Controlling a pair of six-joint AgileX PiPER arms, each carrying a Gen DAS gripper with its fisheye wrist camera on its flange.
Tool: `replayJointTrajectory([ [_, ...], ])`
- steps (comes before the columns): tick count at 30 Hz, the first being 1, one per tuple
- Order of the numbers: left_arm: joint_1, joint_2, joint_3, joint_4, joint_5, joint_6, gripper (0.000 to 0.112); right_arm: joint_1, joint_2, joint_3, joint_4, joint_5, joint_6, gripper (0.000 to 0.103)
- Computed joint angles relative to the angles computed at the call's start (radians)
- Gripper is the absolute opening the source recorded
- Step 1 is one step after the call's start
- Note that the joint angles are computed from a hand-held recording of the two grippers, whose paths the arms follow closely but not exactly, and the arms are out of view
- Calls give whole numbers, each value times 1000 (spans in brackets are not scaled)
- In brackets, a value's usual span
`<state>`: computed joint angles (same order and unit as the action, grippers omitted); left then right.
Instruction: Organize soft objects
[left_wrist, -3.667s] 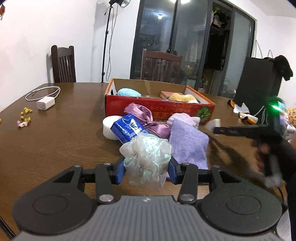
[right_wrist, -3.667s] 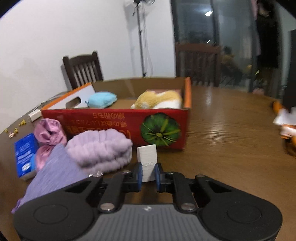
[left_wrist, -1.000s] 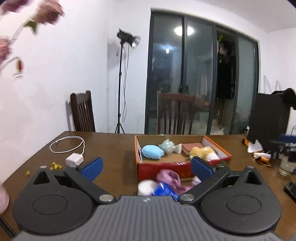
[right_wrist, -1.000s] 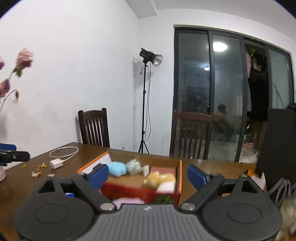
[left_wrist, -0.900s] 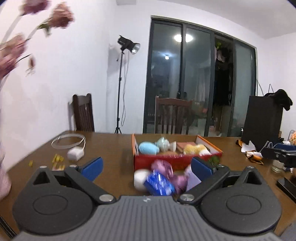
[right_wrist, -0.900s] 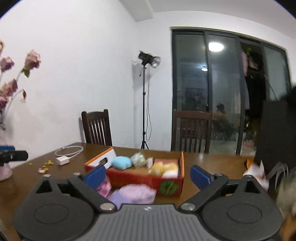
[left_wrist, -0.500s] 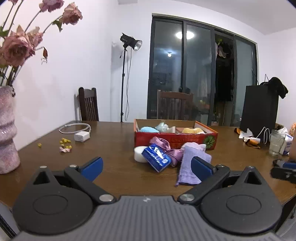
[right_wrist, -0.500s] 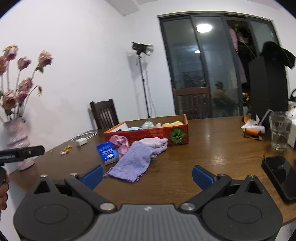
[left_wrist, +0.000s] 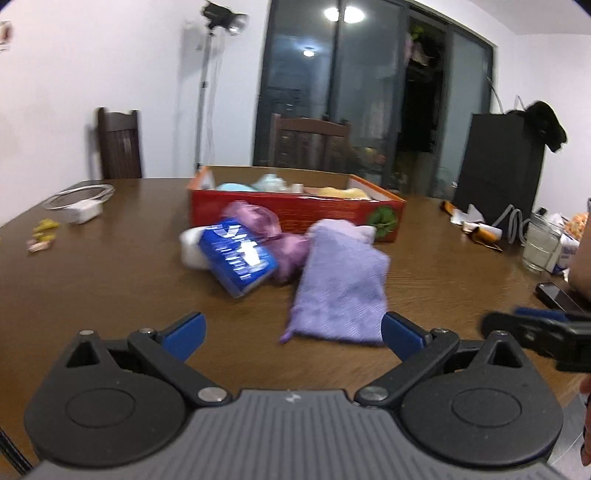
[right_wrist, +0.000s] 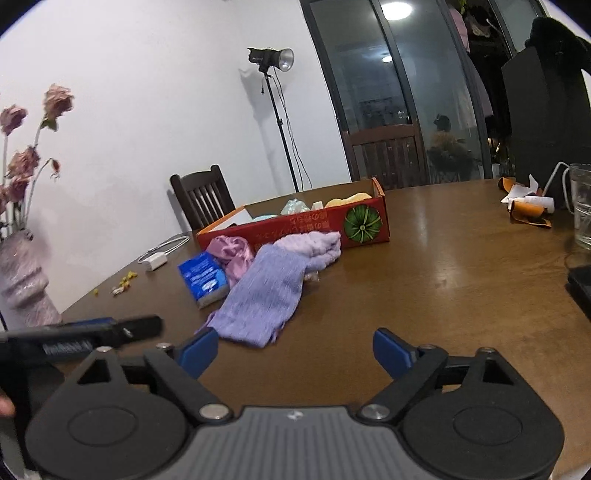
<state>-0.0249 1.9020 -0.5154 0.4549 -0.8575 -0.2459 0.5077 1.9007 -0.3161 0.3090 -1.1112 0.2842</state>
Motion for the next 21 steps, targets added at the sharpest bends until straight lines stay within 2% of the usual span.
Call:
replayJointTrajectory([
  [2,-38,36,-78,25,44,-22,103,-52,-9,-68,-52,77,-33,76],
  [4,-78,76,-151,-5,82,-12,95,-106,-6,-155,-126,160,-64,73],
  [6,-113,110,-249,-27,198,-22,87,-158,14,-249,-202,221,-83,72],
  [9,-94,157,-351,131,269,-176,69,-240,73,-463,-360,415,-62,70],
  [11,-74,183,-408,288,317,-331,49,-287,136,-620,-527,545,51,64],
  [13,-52,192,-420,376,303,-419,43,-318,202,-764,-726,643,228,56],
  [14,-40,189,-411,395,290,-422,38,-326,225,-814,-825,679,328,48],
  [15,-31,185,-401,407,281,-415,35,-333,248,-854,-925,696,428,42],
  [16,-21,179,-386,411,268,-409,33,-339,258,-861,-988,688,495,32],
  [17,-5,173,-366,409,252,-408,31,-340,259,-851,-1010,677,522,29],
  [21,64,147,-301,409,204,-447,29,-318,178,-641,-823,564,380,22],
])
